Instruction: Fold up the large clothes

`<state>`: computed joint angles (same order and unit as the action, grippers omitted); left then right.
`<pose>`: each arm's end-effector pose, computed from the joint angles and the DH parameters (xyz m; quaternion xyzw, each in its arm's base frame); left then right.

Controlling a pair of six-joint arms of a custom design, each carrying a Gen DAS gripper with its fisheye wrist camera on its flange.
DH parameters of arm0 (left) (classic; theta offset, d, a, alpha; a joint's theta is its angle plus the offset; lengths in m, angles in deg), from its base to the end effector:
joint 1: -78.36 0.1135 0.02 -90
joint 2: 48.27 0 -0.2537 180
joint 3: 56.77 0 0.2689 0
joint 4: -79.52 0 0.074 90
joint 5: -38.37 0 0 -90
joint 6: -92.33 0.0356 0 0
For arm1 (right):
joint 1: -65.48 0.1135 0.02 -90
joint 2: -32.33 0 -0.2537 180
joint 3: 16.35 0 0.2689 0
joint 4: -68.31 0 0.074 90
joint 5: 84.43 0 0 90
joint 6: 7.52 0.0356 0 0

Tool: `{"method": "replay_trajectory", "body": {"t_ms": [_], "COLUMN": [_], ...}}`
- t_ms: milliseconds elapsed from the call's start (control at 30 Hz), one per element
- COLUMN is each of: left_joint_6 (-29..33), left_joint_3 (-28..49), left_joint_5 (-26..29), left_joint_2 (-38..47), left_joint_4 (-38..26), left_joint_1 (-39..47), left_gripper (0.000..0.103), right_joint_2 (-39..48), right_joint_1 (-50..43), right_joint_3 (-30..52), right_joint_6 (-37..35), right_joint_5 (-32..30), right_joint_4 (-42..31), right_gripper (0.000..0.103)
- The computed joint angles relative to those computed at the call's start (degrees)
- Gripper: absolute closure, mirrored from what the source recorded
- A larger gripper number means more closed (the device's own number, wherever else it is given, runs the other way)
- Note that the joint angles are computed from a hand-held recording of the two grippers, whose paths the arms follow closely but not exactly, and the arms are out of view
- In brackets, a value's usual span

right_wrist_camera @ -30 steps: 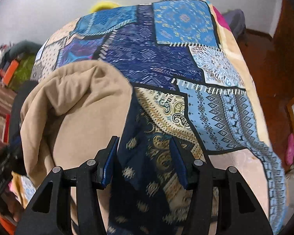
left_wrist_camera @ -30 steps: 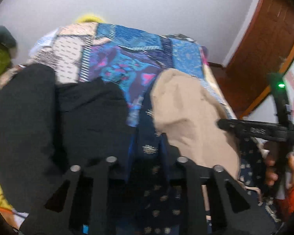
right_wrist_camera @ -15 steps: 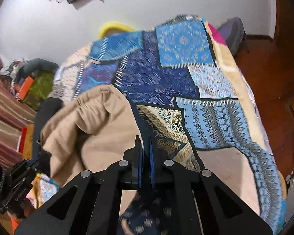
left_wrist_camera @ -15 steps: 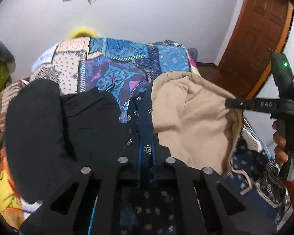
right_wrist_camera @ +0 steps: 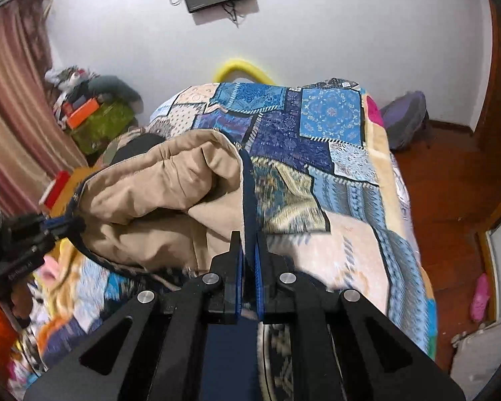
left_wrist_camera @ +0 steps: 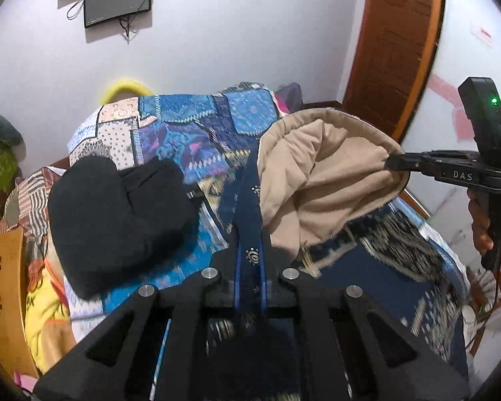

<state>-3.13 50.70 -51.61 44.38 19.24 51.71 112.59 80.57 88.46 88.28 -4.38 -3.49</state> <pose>0.3294 -0.1653 0.3576 0.1702 0.9096 -0.1050 0.3641 0.2839 0.0829 0.3952 -0.1066 0.9221 0.1452 0.3424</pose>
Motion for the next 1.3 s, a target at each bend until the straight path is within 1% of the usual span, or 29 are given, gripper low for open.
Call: {"method": "replay_trajectory", "body": {"t_ms": [100, 200, 333, 400, 467, 567, 633, 700, 767, 833, 867, 900, 933, 967, 1000, 1033, 1100, 1133, 1200, 1233, 1300], "left_joint_6": [-1.94, -4.53, -6.26, -7.03, -7.68, -9.05, -9.39, -10.47, -11.43, -11.93, -12.18, -12.25, -12.14, -11.88, -11.70, -11.50, -11.12, -10.85, -10.49, -10.46, -10.88], "left_joint_3": [-6.94, -13.73, -21.87, -26.33, -29.55, -34.56, -36.93, -39.24, -40.27, -40.93, -40.91, -40.68, -40.47, -40.21, -39.98, -39.46, -38.03, -36.86, -34.75, -33.94, -31.90], "left_joint_5": [-0.37, 0.79, 2.11, 2.87, 1.67, 0.77, -0.18, -2.19, -2.26, -1.41, -1.66, -2.21, -2.65, -3.65, -4.72, -6.14, -6.94, -5.89, -3.61, -3.30, -1.34], "left_joint_2": [-6.00, -11.37, -16.60, -19.27, -20.83, -23.16, -23.71, -24.36, -24.60, -25.25, -25.53, -25.78, -25.98, -26.18, -26.16, -25.93, -24.72, -23.47, -20.52, -19.34, -16.18], "left_joint_4": [0.49, 1.11, 1.91, 2.30, 2.61, 3.17, 3.54, 4.13, 4.41, 5.05, 5.19, 5.37, 5.57, 6.25, 6.88, 7.56, 8.78, 9.18, 9.93, 10.07, 10.67], "left_joint_1": [-2.33, -4.11, -6.21, -7.28, -8.89, -10.39, -11.13, -12.03, -11.97, -11.11, -11.12, -11.24, -11.41, -11.79, -12.20, -12.68, -12.91, -12.42, -11.60, -11.56, -10.82], "left_gripper": [0.096, 0.096, 0.096, 0.096, 0.096, 0.096, 0.096, 0.095, 0.093, 0.092, 0.089, 0.087, 0.082, 0.074, 0.070, 0.063, 0.062, 0.062, 0.061, 0.061, 0.061], "right_joint_2": [-5.78, -11.27, -18.40, -21.01, -23.68, -27.50, -29.26, -30.64, -32.31, -33.64, -33.60, -33.29, -33.24, -33.29, -33.25, -32.81, -30.29, -28.67, -25.59, -24.46, -22.43], "right_joint_1": [-0.18, -0.17, 1.74, 1.70, 2.22, 3.42, 2.82, 2.45, 3.49, 5.99, 7.45, 9.04, 10.42, 12.17, 14.23, 15.17, 17.49, 18.01, 17.31, 16.85, 14.31], "right_joint_3": [-5.44, -11.18, -18.90, -22.88, -26.48, -31.95, -34.58, -36.27, -36.52, -35.86, -35.17, -34.20, -33.68, -33.19, -32.93, -32.82, -31.57, -30.99, -30.11, -29.75, -29.21], "right_joint_6": [-0.49, -0.41, -0.29, 0.14, 0.78, 2.08, 2.29, 2.37, 2.84, 3.23, 3.36, 3.53, 3.75, 3.82, 3.96, 3.58, 3.49, 3.33, 3.05, 3.33, 4.41], "right_joint_5": [-0.38, -1.38, -0.28, -1.48, -1.32, 1.55, 0.80, 0.56, 1.54, 3.58, 4.58, 5.71, 6.63, 7.72, 9.20, 10.24, 13.44, 14.49, 13.80, 12.94, 8.98], "right_joint_4": [-1.08, -1.98, -3.32, -4.20, -5.03, -4.40, -3.76, -2.91, -3.06, -3.92, -4.32, -4.75, -4.83, -4.40, -3.60, -2.82, -1.61, -0.60, 1.48, 2.10, 3.69], "right_gripper": [0.097, 0.097, 0.097, 0.097, 0.097, 0.097, 0.093, 0.092, 0.092, 0.083, 0.075, 0.064, 0.059, 0.054, 0.054, 0.054, 0.054, 0.054, 0.054, 0.054, 0.054]}}
